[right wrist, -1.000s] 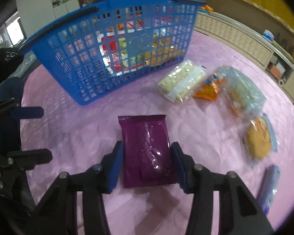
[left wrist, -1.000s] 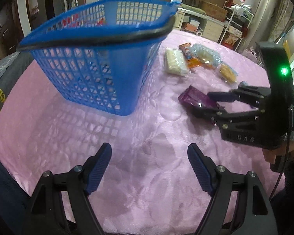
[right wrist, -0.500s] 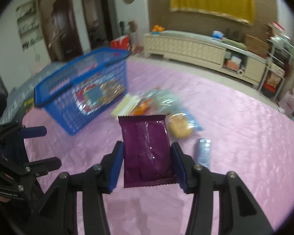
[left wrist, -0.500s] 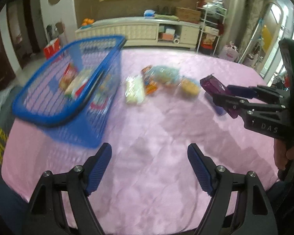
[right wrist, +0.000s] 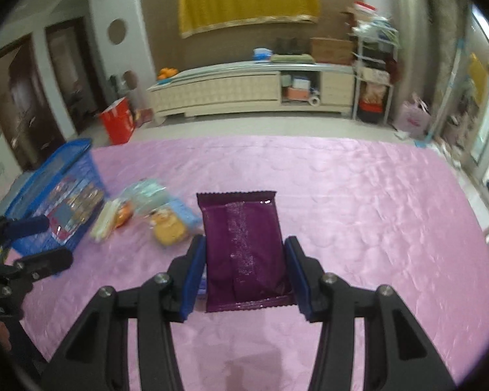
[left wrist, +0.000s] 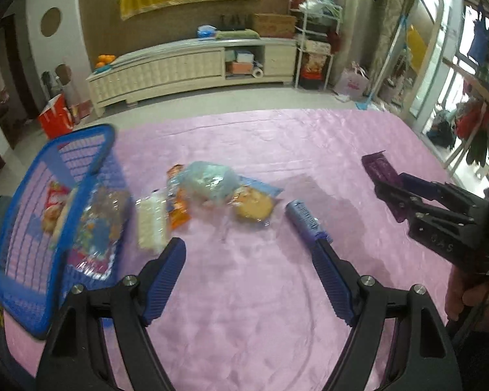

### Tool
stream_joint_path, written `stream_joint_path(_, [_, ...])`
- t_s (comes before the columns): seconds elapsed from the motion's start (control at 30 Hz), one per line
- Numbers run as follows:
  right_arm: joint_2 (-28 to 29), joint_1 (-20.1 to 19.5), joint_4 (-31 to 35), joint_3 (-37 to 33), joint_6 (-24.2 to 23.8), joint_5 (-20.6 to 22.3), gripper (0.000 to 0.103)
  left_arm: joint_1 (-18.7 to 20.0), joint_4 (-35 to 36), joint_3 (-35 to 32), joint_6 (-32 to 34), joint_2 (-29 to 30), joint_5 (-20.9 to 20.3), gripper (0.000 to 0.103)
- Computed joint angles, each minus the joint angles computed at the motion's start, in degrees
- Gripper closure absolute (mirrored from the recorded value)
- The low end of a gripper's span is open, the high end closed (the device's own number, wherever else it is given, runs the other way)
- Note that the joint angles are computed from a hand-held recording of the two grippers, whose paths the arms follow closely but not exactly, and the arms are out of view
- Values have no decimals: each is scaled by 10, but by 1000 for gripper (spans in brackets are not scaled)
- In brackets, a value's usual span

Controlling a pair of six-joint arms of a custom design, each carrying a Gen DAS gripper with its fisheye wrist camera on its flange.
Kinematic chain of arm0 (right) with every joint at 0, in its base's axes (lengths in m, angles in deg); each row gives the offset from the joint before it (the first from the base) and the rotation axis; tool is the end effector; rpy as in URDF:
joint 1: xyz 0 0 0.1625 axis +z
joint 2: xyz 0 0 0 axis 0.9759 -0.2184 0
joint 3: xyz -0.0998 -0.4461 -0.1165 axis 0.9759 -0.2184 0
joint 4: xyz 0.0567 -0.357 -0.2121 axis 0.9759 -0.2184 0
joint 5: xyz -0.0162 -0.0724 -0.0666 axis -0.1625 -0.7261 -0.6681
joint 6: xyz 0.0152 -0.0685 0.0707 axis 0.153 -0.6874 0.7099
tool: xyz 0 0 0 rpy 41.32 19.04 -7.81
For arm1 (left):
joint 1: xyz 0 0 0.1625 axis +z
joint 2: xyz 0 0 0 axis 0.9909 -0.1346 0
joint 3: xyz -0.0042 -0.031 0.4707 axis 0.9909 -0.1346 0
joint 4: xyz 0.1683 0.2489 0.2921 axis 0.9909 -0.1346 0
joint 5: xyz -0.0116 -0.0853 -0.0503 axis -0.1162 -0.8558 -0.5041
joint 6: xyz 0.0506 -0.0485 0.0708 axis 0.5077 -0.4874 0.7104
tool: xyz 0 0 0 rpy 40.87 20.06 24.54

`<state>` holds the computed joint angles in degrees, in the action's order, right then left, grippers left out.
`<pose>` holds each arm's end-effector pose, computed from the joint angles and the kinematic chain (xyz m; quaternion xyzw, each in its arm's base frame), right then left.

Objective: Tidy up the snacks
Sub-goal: 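Grasp the blue Doublemint gum tube with the left gripper while the right gripper holds the purple packet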

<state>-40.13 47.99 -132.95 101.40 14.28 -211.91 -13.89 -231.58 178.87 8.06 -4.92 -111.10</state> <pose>0.3476 -0.3897 -0.0354 0.1257 -0.8758 0.3585 0.2976 0.0228 -0.4562 0.3447 0.2893 0.8851 -0.2223 0.2890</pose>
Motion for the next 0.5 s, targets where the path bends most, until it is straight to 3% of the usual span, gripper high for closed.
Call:
stream_joint_path(0.27, [5, -25, 7, -4, -5, -51, 50, 0, 6, -27, -18, 91, -13, 25])
stream_joint_path(0.4, [2, -42, 14, 0, 11, -40, 50, 2, 14, -35, -53, 136, -11, 25])
stream_joint_path(0.5, [-2, -57, 55, -2, 48, -21, 50, 4, 15, -41, -71, 164, -4, 25])
